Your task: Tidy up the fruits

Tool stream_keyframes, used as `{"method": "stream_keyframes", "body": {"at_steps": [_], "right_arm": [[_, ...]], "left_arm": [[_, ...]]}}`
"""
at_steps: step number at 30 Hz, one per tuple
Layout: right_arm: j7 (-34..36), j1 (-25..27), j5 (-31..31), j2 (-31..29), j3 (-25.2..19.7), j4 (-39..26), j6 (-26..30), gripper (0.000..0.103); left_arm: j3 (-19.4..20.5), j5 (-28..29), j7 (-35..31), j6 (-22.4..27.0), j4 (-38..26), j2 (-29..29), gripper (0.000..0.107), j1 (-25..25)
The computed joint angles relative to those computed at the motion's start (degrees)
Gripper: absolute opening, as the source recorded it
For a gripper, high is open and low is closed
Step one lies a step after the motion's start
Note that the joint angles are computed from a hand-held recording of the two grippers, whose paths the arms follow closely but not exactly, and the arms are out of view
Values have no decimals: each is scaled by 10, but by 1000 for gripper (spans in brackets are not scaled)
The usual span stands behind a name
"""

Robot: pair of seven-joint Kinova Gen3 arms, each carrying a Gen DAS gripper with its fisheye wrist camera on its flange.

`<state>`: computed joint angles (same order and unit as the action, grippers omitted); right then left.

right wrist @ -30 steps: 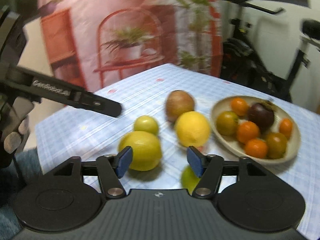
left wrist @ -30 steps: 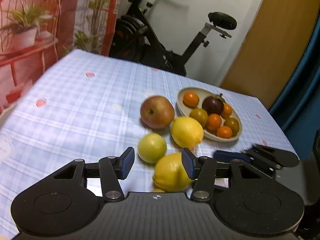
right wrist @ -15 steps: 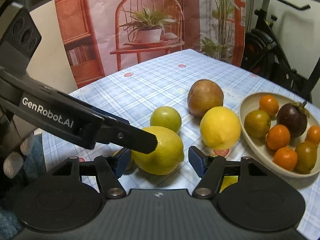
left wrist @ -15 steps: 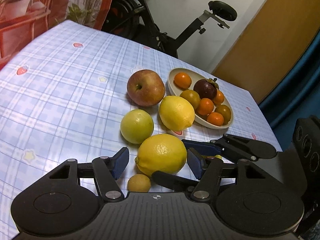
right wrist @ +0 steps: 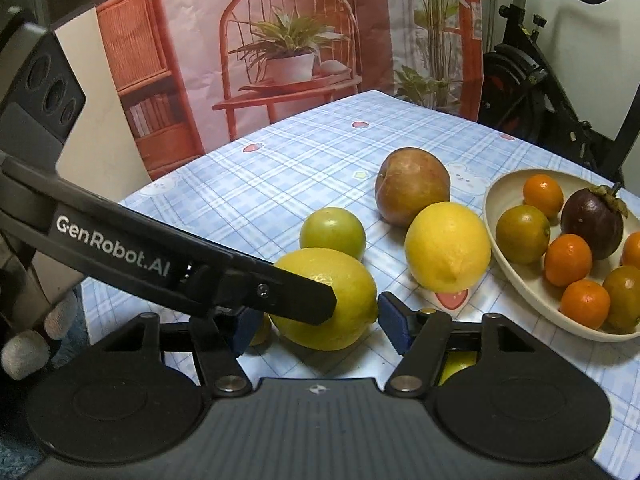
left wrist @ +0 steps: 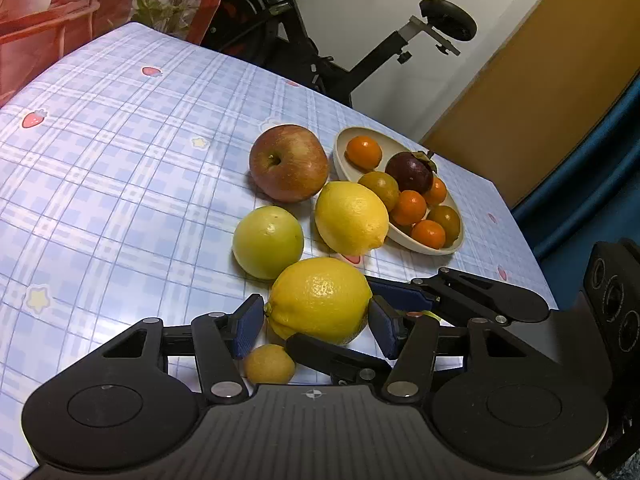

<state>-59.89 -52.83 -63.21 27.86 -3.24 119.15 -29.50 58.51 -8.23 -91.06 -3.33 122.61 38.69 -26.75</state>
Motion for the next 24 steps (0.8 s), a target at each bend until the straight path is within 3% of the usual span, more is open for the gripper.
{"method": "stream_keyframes", "body": {"at_steps": [9, 16, 24], "right_arm": [[-78, -17, 15, -16, -30, 51, -108, 64], [-100, -21, -6, -35, -55, 82, -175, 64], [-113, -6, -23, -65, -71, 112, -221, 64]], "left_arm": [[48, -26, 6, -27, 18, -16, 57, -28], [40, -49, 36, -30, 6, -51, 57, 7], [22, -55, 32, -4, -51, -51, 58, 66]]}}
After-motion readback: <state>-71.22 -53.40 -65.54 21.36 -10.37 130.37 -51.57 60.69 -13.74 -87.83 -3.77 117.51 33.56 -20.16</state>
